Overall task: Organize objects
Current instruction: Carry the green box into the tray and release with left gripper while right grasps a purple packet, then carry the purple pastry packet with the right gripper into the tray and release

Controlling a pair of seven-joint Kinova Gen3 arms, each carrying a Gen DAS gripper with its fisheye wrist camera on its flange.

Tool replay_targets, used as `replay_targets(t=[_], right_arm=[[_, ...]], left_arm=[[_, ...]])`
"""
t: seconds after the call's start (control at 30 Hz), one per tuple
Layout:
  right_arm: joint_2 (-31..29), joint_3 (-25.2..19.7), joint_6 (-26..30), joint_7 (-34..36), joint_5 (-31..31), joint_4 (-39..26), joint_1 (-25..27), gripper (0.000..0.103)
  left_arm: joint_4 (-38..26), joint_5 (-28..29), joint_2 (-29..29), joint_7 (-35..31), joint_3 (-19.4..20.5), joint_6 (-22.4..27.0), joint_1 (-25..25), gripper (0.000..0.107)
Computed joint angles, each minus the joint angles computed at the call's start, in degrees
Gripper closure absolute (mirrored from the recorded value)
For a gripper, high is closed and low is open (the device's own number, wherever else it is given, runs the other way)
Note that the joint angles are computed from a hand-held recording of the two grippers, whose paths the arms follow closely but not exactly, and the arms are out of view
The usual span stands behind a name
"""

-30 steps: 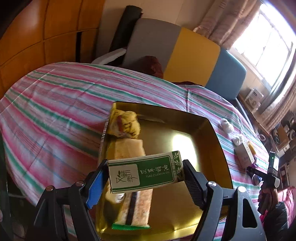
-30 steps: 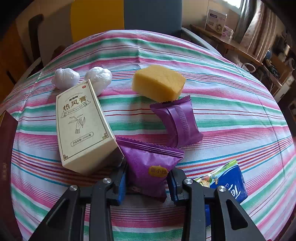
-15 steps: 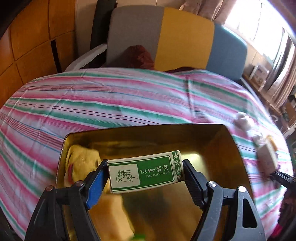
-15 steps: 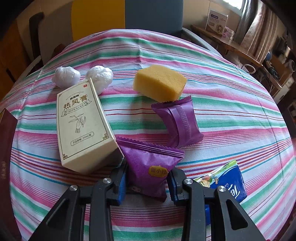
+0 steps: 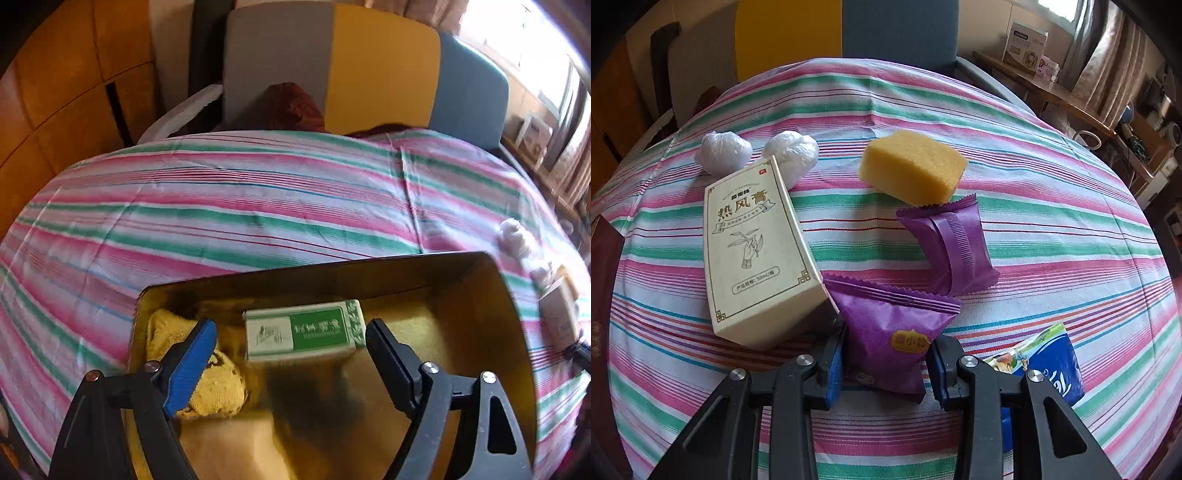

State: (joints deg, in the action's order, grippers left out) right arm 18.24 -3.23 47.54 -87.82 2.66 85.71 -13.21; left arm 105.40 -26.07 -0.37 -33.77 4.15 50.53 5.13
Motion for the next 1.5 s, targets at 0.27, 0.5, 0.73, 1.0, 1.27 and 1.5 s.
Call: replay_targets(t=[0.27, 0.5, 0.73, 1.0, 1.27, 1.5], right_arm=[[0.1, 0.0, -0.8, 0.1, 0.2, 0.4, -0.1, 0.065], [-0.4, 0.2, -2.2, -0.2, 0.9, 1.6, -0.4, 0.065], [-1.9, -0.1, -3.4, 0.1, 1.6, 3.8, -0.8, 0.066], [-3.3, -0.9, 2.6, 0.3, 1.7, 3.1, -2.0, 0.068], [-7.0, -3.2, 5.6, 4.2, -2.6, 6.5, -2.6, 0.068], [-10.1, -3.0, 2.4, 2.7, -2.1, 10.9, -5.1, 0.068]], left_arm=[[1.5, -9.8, -5.7, 15.2, 10.0, 12.8, 7.9, 0.023], [2.5, -11.4, -7.9, 23.2, 15.5, 18.9, 12.7, 0.023], [3.2, -12.5, -8.3, 27.2, 16.7, 21.5, 15.5, 0.026], [5.3, -10.9, -10.9, 27.6, 16.6, 19.3, 14.6, 0.026], [6.7, -10.1, -12.7, 27.9, 17.5, 18.4, 12.7, 0.027], [7.3, -9.1, -14.3, 27.7, 18.8, 18.6, 11.2, 0.027]])
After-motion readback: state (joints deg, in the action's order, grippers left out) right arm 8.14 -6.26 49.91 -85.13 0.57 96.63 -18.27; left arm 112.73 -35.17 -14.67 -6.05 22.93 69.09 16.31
